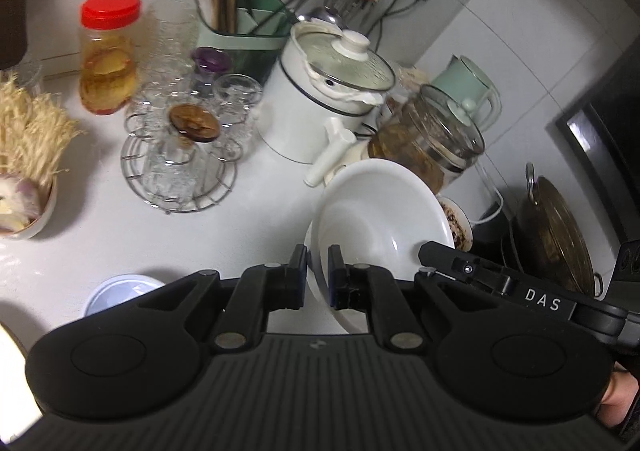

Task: Organize plates and bowls
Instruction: 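Lift the white bowl with both grippers and carry it toward the blue bowls, then lower the white bowl with both grippers onto the nested blue bowls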

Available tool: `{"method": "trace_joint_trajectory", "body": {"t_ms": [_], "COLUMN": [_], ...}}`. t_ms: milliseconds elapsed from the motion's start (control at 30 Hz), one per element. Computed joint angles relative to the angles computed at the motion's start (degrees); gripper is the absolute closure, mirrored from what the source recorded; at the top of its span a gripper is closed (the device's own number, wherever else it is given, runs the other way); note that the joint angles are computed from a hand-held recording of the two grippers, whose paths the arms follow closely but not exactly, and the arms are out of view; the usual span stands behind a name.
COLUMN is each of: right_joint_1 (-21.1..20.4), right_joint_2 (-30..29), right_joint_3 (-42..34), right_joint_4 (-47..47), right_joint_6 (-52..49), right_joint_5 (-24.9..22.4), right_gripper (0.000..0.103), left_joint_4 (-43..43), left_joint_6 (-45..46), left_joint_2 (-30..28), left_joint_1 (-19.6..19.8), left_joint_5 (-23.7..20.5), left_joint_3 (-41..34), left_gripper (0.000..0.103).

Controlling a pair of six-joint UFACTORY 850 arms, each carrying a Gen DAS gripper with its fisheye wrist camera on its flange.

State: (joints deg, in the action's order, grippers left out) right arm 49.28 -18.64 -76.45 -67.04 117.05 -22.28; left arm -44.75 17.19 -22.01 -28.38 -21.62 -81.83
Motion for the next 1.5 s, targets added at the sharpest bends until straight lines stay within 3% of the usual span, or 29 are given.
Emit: {"method": "trace_joint_trajectory", "body": {"t_ms": [467,667,833,967,1200,1433,1500], "right_joint_1": [0.05,-0.3,-0.25,0.09,0.62,0.57,0.47], "right_joint_2": [-8.34,-13.02,-17.56,-21.31,-25.78,-25.68,-25.28], "right_joint_3": [-8.64,-13.05,-18.44,-22.88,-27.89,-27.26,-26.76], "right_joint_4": [12.86,33.01,50.52,57.28,59.45,58.86,57.92], "right_joint_6": [-15.48,-35.91,-54.53,-63.25,-66.38,-64.35,-62.95], "right_joint_5": [7.81,10.14,8.4,5.75,0.18,1.12,1.19], "right_gripper": [0.093,0.093,0.093,0.092,0.091,0.09,0.09], "left_joint_4": [-3.5,-4.83,-0.32,4.24,8.41,6.63,3.76], "left_joint_6": [0.09,-1.35,-5.81,-11.15,-16.31,-15.39,-13.07], "left_joint_2": [6.99,8.03,7.93,6.68,4.45,4.06,4.13], "left_joint_1": [4.46,6.21,7.23,8.03,8.24,8.77,9.11], "left_joint_5": [5.2,7.18,8.25,7.81,6.54,6.17,5.73], "left_joint_3": [11.39,15.66,17.68,18.33,18.63,18.72,18.89], "left_gripper": [0.092,0.092,0.092,0.092,0.092,0.091,0.081]}}
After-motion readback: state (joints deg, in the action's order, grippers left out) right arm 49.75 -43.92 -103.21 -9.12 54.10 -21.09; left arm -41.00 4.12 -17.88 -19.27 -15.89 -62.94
